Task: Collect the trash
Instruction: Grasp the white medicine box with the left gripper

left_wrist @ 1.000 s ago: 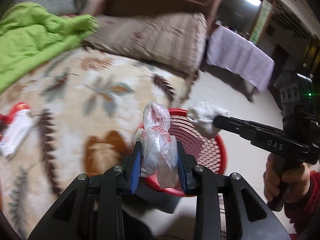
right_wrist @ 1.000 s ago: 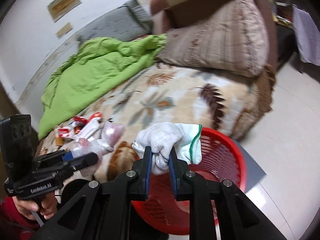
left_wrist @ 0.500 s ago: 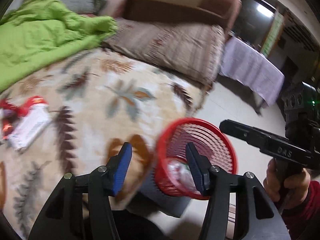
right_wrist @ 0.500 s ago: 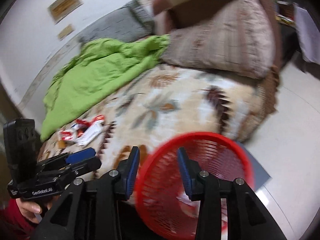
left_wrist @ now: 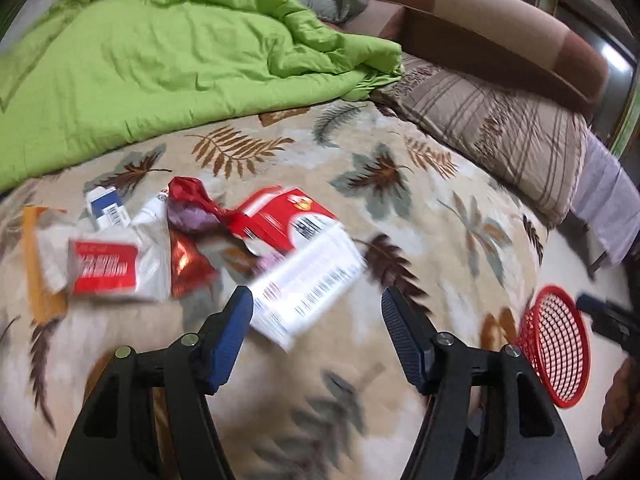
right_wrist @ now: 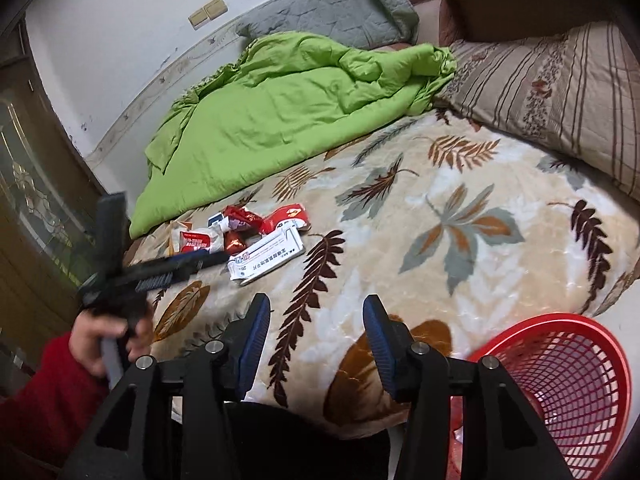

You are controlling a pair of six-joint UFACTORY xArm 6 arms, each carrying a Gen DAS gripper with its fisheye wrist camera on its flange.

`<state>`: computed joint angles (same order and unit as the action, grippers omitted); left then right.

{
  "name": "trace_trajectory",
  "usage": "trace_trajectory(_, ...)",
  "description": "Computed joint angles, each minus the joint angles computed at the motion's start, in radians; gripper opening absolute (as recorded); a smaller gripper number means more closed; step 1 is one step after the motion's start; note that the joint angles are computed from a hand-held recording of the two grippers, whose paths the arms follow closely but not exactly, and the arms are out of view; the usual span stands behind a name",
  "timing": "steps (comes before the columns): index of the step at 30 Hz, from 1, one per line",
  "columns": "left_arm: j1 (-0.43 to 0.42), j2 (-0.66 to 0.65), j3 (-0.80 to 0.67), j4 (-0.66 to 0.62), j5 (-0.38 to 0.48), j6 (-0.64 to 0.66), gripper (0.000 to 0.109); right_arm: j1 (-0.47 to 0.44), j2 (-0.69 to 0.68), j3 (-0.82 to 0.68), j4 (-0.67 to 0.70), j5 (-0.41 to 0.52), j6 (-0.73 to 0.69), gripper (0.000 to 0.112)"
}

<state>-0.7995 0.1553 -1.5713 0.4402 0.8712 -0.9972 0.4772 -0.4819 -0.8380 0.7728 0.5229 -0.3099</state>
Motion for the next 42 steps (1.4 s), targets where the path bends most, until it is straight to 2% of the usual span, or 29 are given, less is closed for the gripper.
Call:
trace_trajectory(2,0.054,0.002,0.037,-0.078,-0.053,0.044,0.066,-0.006,0.005,0.002,-0.002,0.003,0.003,0.053)
trace_trajectory(4,0.105,0.010,0.083,-0.225,-0.157,0.157,0.066,-0.017,0.009,0.005,-0.009,0.008,0.011,0.053)
trace_trajectory(8,0.141,0.037,0.121,-0.466,-0.246,0.329,0.066,-0.034,0.024,0.002,0.003,0.018,0.009,0.053)
trace_trajectory(11,0.121,0.042,0.131,-0.530,-0.257,0.385,0.064,-0.036,0.032,-0.001,0.008,0.017,0.000,0.053)
trace_trajectory(13,0.088,0.053,0.108,-0.517,-0.239,0.411,0.055,-0.035,0.042,-0.009,0.029,0.021,-0.019,0.053)
trace_trajectory(15,0.061,0.071,0.076,-0.497,-0.223,0.435,0.051,-0.032,0.050,-0.015,0.035,0.017,-0.024,0.053)
trace_trajectory(19,0.020,0.165,-0.077,-0.486,-0.093,0.532,0.050,-0.028,0.056,-0.021,0.050,0.016,-0.036,0.053)
trace_trajectory(20,0.011,0.200,-0.139,-0.432,-0.028,0.506,0.051,-0.027,0.053,-0.018,0.051,0.013,-0.040,0.053)
trace_trajectory(21,0.005,0.229,-0.185,-0.394,0.006,0.473,0.055,-0.026,0.051,-0.017,0.047,0.011,-0.036,0.053)
trace_trajectory(24,-0.002,0.292,-0.287,-0.355,0.056,0.373,0.055,-0.031,0.039,-0.005,0.034,0.001,-0.022,0.053)
trace_trajectory(25,-0.012,0.335,-0.361,-0.305,0.112,0.330,0.056,-0.032,0.036,-0.001,0.029,-0.001,-0.018,0.053)
trace_trajectory(29,-0.044,0.479,-0.588,-0.191,0.307,0.298,0.056,-0.049,0.031,0.005,0.018,-0.001,0.004,0.053)
trace_trajectory(30,-0.051,0.490,-0.599,-0.158,0.312,0.285,0.056,-0.051,0.032,0.004,0.014,-0.001,0.006,0.053)
trace_trajectory(31,-0.060,0.479,-0.575,-0.117,0.294,0.252,0.051,-0.053,0.034,0.001,0.012,0.001,0.006,0.053)
trace_trajectory(35,-0.082,0.386,-0.418,-0.004,0.216,0.126,0.051,-0.048,0.065,-0.038,0.022,0.014,-0.014,0.054)
trace_trajectory(38,-0.098,0.249,-0.228,0.042,0.132,0.018,0.050,-0.032,0.119,-0.096,0.029,0.025,-0.035,0.054)
trace_trajectory(39,-0.108,0.204,-0.177,0.066,0.126,-0.017,0.050,-0.021,0.144,-0.121,0.018,0.022,-0.028,0.054)
trace_trajectory(42,-0.137,0.065,-0.034,0.149,0.144,-0.142,0.050,0.017,0.262,-0.239,0.096,0.055,-0.077,0.054)
